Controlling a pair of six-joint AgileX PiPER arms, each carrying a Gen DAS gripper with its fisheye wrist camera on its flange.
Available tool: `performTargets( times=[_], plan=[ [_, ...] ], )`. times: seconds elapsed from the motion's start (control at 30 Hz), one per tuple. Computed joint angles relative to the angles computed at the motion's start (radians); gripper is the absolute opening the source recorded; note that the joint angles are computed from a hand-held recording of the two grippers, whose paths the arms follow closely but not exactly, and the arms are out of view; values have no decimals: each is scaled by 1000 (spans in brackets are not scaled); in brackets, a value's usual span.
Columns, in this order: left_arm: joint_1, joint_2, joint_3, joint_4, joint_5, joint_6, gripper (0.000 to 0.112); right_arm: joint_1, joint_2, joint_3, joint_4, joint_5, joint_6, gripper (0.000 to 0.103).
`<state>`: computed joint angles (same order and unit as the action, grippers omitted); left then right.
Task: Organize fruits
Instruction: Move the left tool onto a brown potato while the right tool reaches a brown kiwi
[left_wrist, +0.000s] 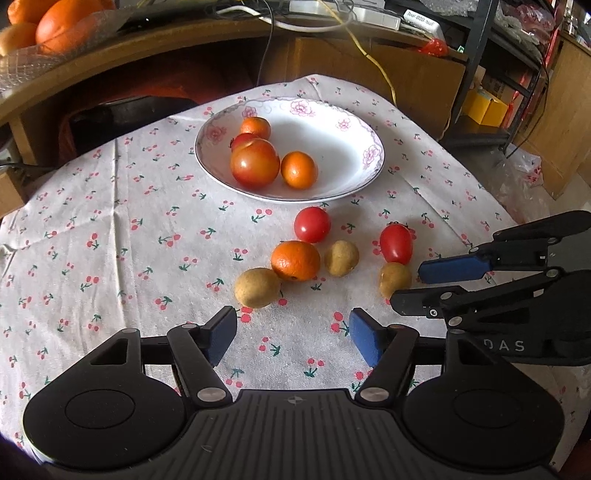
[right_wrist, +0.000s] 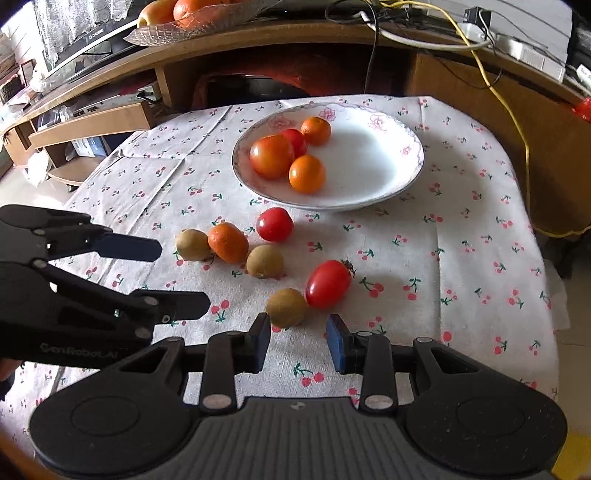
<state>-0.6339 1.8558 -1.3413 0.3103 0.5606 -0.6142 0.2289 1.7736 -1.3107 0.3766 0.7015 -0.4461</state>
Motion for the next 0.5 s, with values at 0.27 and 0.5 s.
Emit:
performTargets(
  times=[0.27,0.5],
  plan=[
    [17,6,0,-11,0,27,74,-4,23,-20,28,15,2,34],
    [29,2,3,-23,2,43,75,5,34,-26,40,2,1,35]
  ],
)
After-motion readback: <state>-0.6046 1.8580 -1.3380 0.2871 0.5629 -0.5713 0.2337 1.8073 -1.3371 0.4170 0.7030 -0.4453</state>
